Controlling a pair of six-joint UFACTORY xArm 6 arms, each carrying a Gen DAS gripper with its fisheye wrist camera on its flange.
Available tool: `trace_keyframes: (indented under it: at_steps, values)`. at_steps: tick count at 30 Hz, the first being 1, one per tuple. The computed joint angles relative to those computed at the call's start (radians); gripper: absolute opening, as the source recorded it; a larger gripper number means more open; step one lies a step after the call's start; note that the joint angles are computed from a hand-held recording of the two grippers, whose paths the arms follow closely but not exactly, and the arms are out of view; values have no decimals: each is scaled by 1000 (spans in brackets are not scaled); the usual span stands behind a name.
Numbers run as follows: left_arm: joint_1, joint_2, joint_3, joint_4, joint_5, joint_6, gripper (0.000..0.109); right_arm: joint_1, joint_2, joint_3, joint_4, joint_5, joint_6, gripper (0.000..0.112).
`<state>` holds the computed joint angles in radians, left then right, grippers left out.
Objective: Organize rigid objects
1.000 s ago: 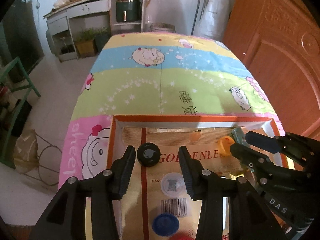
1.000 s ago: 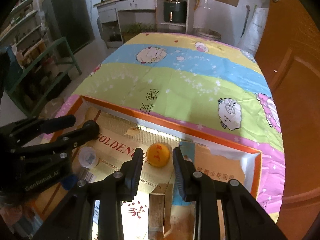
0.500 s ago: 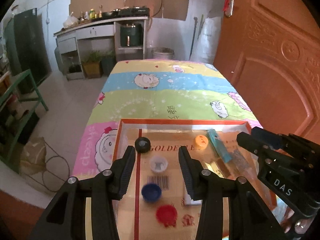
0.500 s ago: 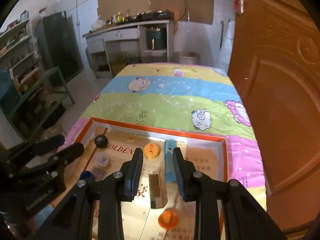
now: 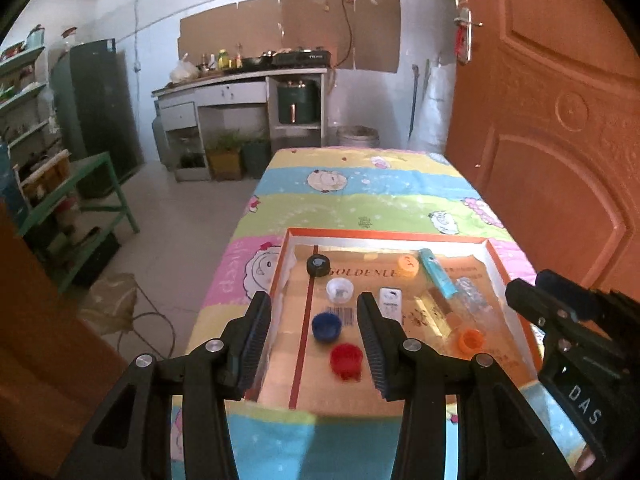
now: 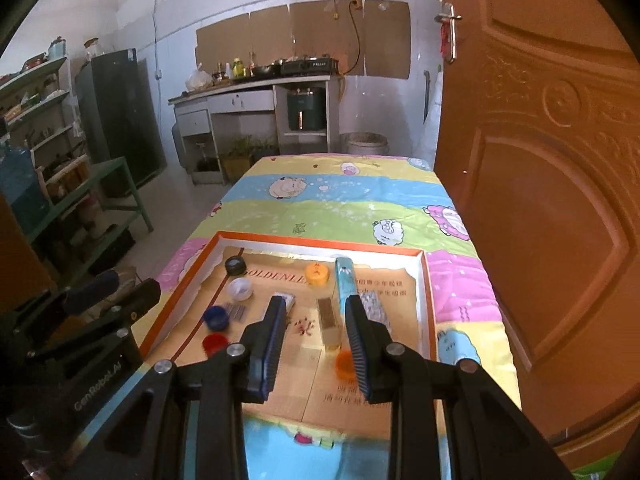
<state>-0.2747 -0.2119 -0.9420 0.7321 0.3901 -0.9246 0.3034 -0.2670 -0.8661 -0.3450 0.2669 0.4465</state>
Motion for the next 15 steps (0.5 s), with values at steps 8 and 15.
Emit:
trace_keyframes:
  at_steps: [8, 15]
  values:
    - [-32, -199, 174, -34, -17, -21, 46, 32, -216, 164, -203, 13, 228, 31]
    - [-121, -331, 238, 76, 130, -96, 47, 88, -385, 254, -381, 95, 399, 31]
